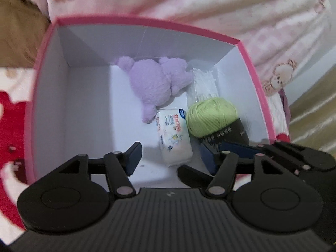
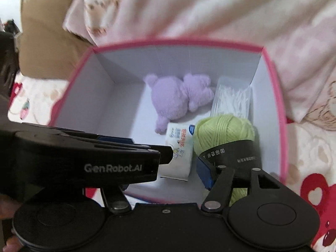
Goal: Organize objects
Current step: 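Open the left tool and lift it out of the pink box, then move the left tool to the gold-capped foundation bottle and grasp it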
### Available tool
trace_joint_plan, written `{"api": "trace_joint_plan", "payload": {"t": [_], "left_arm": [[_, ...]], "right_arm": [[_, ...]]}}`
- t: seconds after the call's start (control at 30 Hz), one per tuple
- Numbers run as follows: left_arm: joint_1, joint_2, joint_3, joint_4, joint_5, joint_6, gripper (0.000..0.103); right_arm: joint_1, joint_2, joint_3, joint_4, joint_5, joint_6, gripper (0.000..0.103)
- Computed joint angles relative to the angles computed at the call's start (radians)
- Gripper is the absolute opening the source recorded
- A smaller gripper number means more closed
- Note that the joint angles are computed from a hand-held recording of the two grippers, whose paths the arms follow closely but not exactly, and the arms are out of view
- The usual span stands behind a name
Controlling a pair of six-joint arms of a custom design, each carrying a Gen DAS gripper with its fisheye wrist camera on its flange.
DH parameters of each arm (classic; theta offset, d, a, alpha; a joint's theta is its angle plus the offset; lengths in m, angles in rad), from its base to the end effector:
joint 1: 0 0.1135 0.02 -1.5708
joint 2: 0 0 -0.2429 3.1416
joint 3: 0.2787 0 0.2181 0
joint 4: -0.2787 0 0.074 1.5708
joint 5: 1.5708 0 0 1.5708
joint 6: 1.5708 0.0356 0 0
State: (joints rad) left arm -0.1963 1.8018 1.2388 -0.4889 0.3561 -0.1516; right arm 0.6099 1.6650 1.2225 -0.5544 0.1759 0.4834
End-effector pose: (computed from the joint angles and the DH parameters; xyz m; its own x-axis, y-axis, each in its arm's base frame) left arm 0.3293 -0.0781 0.1955 -0.8951 0.0337 -0.4445 0.2197 0.9010 -0.3742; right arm 0.2636 0.1766 0.2282 -0.8354 -0.0255 -0.5490 -0.1104 0.9863 0.1222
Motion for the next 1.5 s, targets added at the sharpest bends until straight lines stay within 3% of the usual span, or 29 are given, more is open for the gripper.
{"api": "trace_joint_plan", "payload": {"t": [0.13, 0.33, 0.6, 0.87, 0.93, 1.03, 1.17, 1.33, 1.5], "left_arm": [[0.011, -0.117, 0.021, -0.119, -0.005, 0.045, 0.075], [0.019, -0.299, 0.061, -0.3, 0.001, 0.136, 0.086], [0.129, -0.45, 0.141, -0.558, 0.051, 0.27, 0.089], [0.305, -0.573, 0.111, -0.737, 0.122, 0.506, 0.089], [0.363, -0.593, 0.087, -0.767, 0.147, 0.58, 0.091], [0.454, -0.619, 0.025, -0.756, 0.194, 0.635, 0.095], [0.532, -0.613, -0.079, -0.68, 0.231, 0.689, 0.095], [0.556, -0.573, -0.212, -0.533, 0.228, 0.7, 0.096], [0.567, -0.541, -0.333, -0.369, 0.196, 0.704, 0.1]], "right_arm": [[0.065, -0.093, 0.02, -0.076, 0.057, -0.009, 0.067], [0.177, -0.2, 0.105, -0.226, 0.154, 0.032, 0.07], [0.348, -0.291, 0.201, -0.417, 0.256, 0.143, 0.073], [0.542, -0.33, 0.211, -0.542, 0.363, 0.315, 0.075], [0.598, -0.33, 0.205, -0.558, 0.387, 0.363, 0.08], [0.667, -0.313, 0.193, -0.571, 0.416, 0.428, 0.086], [0.711, -0.278, 0.16, -0.534, 0.42, 0.465, 0.087], [0.705, -0.254, 0.032, -0.329, 0.377, 0.433, 0.087], [0.72, -0.112, 0.025, -0.288, 0.42, 0.367, 0.087]]}}
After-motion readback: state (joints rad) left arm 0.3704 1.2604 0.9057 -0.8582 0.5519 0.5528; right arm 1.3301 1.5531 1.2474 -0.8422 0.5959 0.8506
